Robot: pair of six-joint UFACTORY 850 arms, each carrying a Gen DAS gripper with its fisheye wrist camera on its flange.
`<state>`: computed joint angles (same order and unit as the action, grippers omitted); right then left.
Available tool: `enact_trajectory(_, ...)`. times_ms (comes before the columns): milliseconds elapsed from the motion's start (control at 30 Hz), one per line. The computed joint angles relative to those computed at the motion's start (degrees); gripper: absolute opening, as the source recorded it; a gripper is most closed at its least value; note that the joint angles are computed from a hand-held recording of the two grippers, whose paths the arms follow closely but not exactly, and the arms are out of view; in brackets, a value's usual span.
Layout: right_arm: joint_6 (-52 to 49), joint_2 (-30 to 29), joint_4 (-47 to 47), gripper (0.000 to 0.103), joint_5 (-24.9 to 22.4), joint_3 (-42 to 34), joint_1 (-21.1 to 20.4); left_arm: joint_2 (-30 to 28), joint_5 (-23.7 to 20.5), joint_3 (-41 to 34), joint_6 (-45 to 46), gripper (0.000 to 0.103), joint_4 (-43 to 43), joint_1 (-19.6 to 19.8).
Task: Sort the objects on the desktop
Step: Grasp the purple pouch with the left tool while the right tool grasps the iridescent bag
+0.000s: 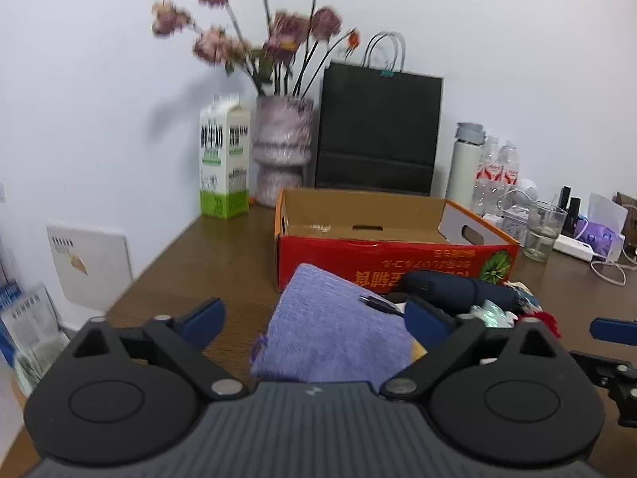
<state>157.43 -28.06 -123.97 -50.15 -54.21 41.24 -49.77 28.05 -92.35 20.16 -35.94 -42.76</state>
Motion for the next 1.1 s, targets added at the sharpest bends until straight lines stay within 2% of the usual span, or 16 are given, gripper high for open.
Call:
enact_trajectory(67,-0.09,-1.04,-0.78,0.065,2.48,-2.12,-1.85,-1.39,-4.01,-2.70,-2.66,0.083,2.02,1.16)
enact_trajectory(167,3.23,-2.41,-4.65,0.061,6.87,-4.70,-4.75,-2.81,-9.05,-5.17,-13.28,0.071,10.69,2.77)
enact_trajectory(200,3.85,-2.94,-5.70,0.059,8.08,-5.62,-5.45,-3.27,-10.52,-5.91,-18.05,0.061,14.68,3.24)
enact_trajectory(233,3.45,-3.71,-5.78,0.054,9.27,-6.85,-5.99,-3.78,-11.85,-6.79,-20.69,0.056,16.66,3.52)
enact_trajectory(267,2.61,-4.57,-5.58,0.046,10.52,-8.16,-6.48,-4.22,-12.67,-7.56,-20.93,0.043,16.58,3.73)
enact_trajectory(367,-1.17,-7.15,-2.76,0.028,13.48,-11.94,-7.45,-4.17,-12.06,-7.37,-21.90,0.039,17.92,3.75)
enact_trajectory(400,-1.58,-7.84,-2.13,0.028,14.39,-12.85,-7.68,-3.93,-11.19,-6.99,-20.91,0.027,16.98,3.58)
enact_trajectory(467,-1.26,-8.08,-2.34,0.019,13.80,-12.92,-7.51,-2.94,-9.33,-5.76,-14.90,0.016,11.30,3.03)
enact_trajectory(600,-2.69,-6.96,-1.04,0.007,12.14,-11.76,-6.56,-0.12,-4.97,-2.19,-18.62,0.014,14.16,2.72)
enact_trajectory(733,-3.34,-5.19,-0.06,0.005,10.39,-10.07,-5.70,2.83,-0.32,1.49,-16.98,0.014,12.46,1.85)
enact_trajectory(967,-1.40,-0.24,1.62,0.005,3.77,-4.40,-2.89,9.58,7.33,10.73,-14.94,0.014,9.78,-0.14)
enact_trajectory(1100,0.74,3.48,2.53,0.005,0.83,0.21,-0.33,13.43,10.13,17.20,-17.66,0.014,12.82,-1.78)
